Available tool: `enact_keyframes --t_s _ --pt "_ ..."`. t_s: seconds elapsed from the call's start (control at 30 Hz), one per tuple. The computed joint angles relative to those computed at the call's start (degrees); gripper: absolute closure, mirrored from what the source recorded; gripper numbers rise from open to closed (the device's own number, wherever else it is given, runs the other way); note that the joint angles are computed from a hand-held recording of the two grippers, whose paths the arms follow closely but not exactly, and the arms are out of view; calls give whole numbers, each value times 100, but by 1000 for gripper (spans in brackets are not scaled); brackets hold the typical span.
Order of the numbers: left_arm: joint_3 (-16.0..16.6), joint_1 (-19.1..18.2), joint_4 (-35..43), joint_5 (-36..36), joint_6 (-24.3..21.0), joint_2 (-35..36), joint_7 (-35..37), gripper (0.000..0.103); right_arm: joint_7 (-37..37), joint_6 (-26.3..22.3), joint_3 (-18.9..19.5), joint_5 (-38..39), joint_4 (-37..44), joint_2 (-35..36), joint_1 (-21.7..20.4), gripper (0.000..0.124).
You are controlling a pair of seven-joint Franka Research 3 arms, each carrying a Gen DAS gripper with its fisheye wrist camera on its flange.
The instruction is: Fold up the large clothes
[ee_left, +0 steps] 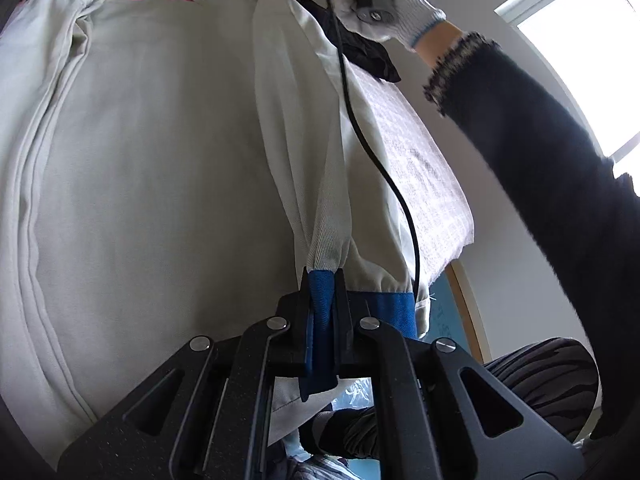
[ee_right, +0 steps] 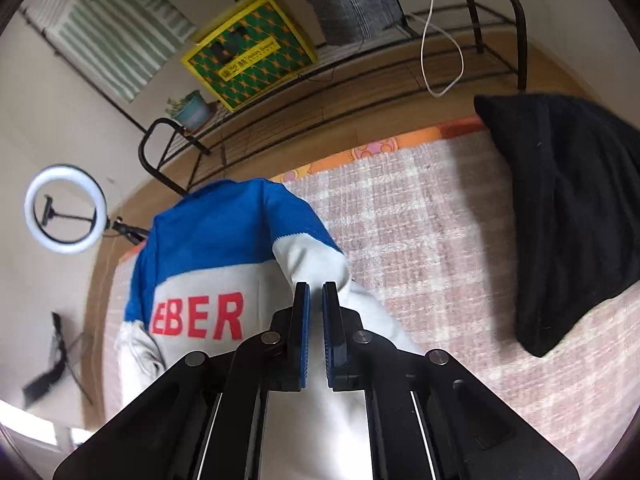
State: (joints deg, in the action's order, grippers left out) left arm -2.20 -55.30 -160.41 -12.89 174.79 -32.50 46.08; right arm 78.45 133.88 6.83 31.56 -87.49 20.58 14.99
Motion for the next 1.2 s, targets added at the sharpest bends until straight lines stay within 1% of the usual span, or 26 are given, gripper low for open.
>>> enact_keyframes --t_s 0.1,0.13,0.17,0.2,0.23,0.3,0.33,0.37,0.43,0.47,0.5,0.53,0.57,0.6,0.63,0.7,0.77,0.8,0.83,0.93,1.0,1.03,1.1,1.13,1.17,1.2 --pt "-22 21 49 71 -6 47 62 99 481 -443 -156 -688 537 353 222 118" --pt "-61 60 62 99 -29 51 61 99 532 -497 -128 -638 579 383 189 118" --pt "-59 51 58 87 -21 54 59 99 398 -437 -23 -345 505 344 67 116" --pt "-29 13 38 56 -6 39 61 99 187 -271 82 2 354 252 -59 109" --pt "-10 -16 28 41 1 38 67 99 152 -140 82 82 222 165 -62 89" --pt "25 -71 16 16 -8 36 91 99 334 127 -38 -145 60 43 66 68" --pt "71 -160 16 -33 50 80 105 99 407 69 -62 -230 96 65 85 67" --pt "150 -269 3 -82 92 86 140 99 452 -53 -57 -224 169 125 65 67" --pt "247 -326 -42 -106 51 18 208 99 518 -315 -20 -140 319 288 12 67" --pt "248 -320 -50 -118 34 5 213 99 507 -365 2 -94 353 343 -4 68" --pt "267 -327 -46 -138 33 13 226 99 440 -349 56 28 333 376 -30 71" --pt "422 -471 -64 -207 93 3 324 99 355 -363 107 158 344 415 -67 73" --pt "451 -493 -68 -235 97 1 342 99 251 -351 163 298 336 435 -93 76" --pt "490 -527 -96 -274 106 -23 359 99 202 -287 174 315 314 428 -57 90" --pt "550 -583 -113 -312 139 -20 392 99 261 -139 115 134 281 399 68 112" --pt "612 -671 -136 -380 215 -32 403 99 537 300 -99 -571 147 252 418 118" --pt "613 -665 -204 -379 301 -101 378 99 817 571 -300 -1431 129 135 740 119" --pt "563 -599 -258 -357 363 -161 312 99 1065 684 -490 -2177 154 83 1012 119" --pt "563 -577 -293 -333 441 -193 248 99 1145 814 -558 -2692 182 56 1180 120" --pt "753 -624 -436 -243 661 -292 55 99 1530 777 -822 -4401 584 302 1803 120" --pt "1016 -791 -526 -232 757 -240 -100 99 1462 551 -810 -5006 1026 715 2076 120" --pt "1198 -924 -572 -239 795 -210 -173 99 1403 433 -790 -5144 1234 931 2169 120" --pt "1794 -1419 -676 -280 908 -178 -266 99 1067 151 -601 -4965 1654 1360 2179 119" --pt "1881 -1483 -717 -248 958 -174 -338 99 952 3 -523 -4783 1861 1563 2166 119" --pt "1842 -1432 -733 -169 957 -163 -394 99 892 -130 -480 -4601 2039 1716 2149 116" --pt "1709 -1287 -716 -52 867 -161 -437 98 848 -209 -442 -4410 2127 1785 2112 110"
